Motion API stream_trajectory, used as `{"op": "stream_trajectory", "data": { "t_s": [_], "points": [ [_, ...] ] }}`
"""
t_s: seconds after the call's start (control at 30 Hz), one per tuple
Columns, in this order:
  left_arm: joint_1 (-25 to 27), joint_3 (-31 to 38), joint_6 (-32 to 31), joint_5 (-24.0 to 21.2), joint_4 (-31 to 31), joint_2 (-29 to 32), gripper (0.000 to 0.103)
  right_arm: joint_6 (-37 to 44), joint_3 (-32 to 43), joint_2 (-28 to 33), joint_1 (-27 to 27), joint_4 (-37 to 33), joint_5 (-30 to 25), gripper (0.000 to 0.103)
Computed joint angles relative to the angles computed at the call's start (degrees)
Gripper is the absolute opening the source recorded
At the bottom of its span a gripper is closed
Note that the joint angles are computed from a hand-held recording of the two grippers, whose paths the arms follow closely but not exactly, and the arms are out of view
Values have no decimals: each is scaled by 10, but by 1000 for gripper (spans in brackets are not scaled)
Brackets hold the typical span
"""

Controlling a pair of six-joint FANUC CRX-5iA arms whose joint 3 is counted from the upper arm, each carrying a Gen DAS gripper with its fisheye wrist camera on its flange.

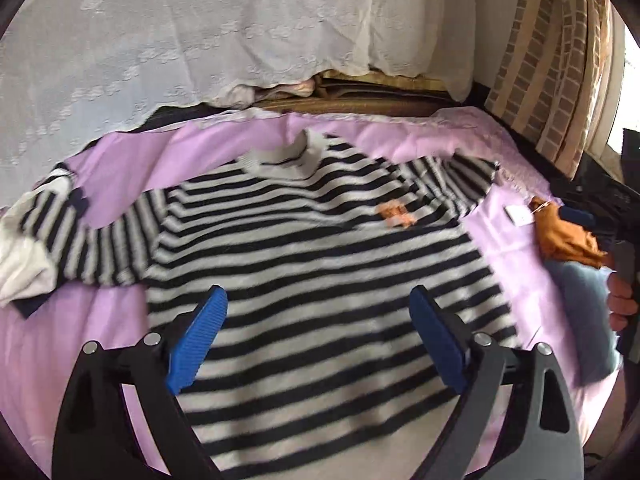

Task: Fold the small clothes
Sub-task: 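Move the right gripper toward the sweater sleeve cuff beside the orange cloth, then grasp the sleeve cuff with the right gripper and lift it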

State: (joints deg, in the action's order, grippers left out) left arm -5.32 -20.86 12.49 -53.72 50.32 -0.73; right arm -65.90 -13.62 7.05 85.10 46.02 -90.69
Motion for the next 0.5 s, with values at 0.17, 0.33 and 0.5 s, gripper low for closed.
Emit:
{"op": "stream_trajectory", "data": {
  "t_s": [0.17,0.33,0.5],
  "points": [
    [-202,-32,-64,180,25,10,89,-130,-188,-155,-39,26,95,91],
    [-328,-25,-104,312,24,68,89,-318,-378,-270,-103,157,233,91],
    [-336,114,129,246,-194,166,87,-309,-418,-284,-181,173,300,87]
  ]
}}
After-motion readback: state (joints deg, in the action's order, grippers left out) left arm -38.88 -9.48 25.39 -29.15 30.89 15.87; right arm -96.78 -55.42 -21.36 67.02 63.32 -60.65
